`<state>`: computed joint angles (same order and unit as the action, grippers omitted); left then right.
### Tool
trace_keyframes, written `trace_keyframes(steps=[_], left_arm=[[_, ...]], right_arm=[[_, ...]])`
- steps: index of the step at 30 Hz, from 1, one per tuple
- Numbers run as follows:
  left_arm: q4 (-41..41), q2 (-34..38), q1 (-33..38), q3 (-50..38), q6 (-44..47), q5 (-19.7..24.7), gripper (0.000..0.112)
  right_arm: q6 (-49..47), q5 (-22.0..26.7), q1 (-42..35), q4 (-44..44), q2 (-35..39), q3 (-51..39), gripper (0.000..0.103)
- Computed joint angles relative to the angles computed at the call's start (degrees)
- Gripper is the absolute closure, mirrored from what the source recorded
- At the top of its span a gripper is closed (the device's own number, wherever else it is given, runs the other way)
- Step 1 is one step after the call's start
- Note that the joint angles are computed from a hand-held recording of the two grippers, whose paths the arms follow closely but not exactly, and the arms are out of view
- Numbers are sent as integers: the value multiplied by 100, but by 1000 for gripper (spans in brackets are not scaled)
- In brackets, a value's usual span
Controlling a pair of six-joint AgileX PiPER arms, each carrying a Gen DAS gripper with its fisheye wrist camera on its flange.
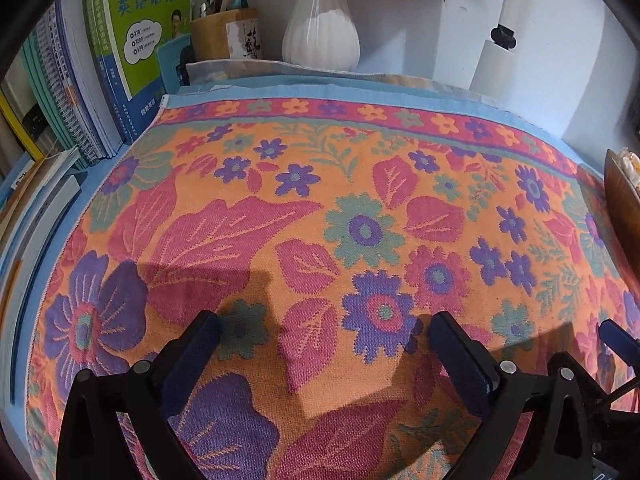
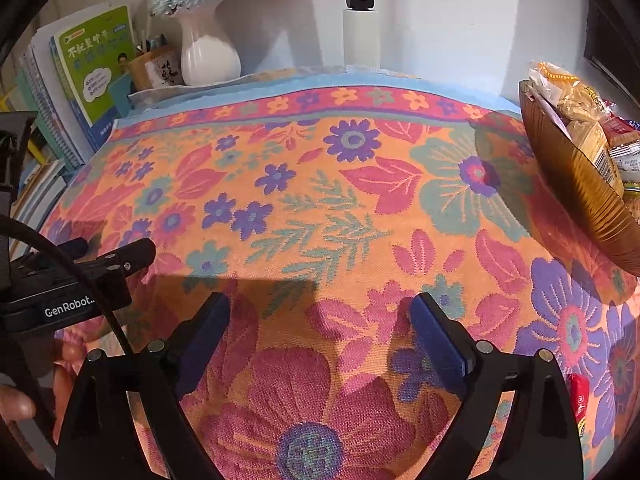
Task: Organize snacks
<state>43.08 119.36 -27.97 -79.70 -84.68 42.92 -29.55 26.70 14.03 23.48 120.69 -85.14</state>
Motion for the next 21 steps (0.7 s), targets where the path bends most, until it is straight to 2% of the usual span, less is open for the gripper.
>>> trace_keyframes(steps=[5,13,18,21], left_arm=[[26,56,-21,-74,4,76,9],[180,-2,48,76,-58,-126,9],[184,-75,78,199,-9,-293,9],[183,-71,62,185,-19,-246,9]], right_arm=[[159,38,18,-165,24,-47,7],[453,88,116,-568,67,-115,0],[686,95,173,-836,92,-148,0],[830,82,208,-1007,104,-155,0]])
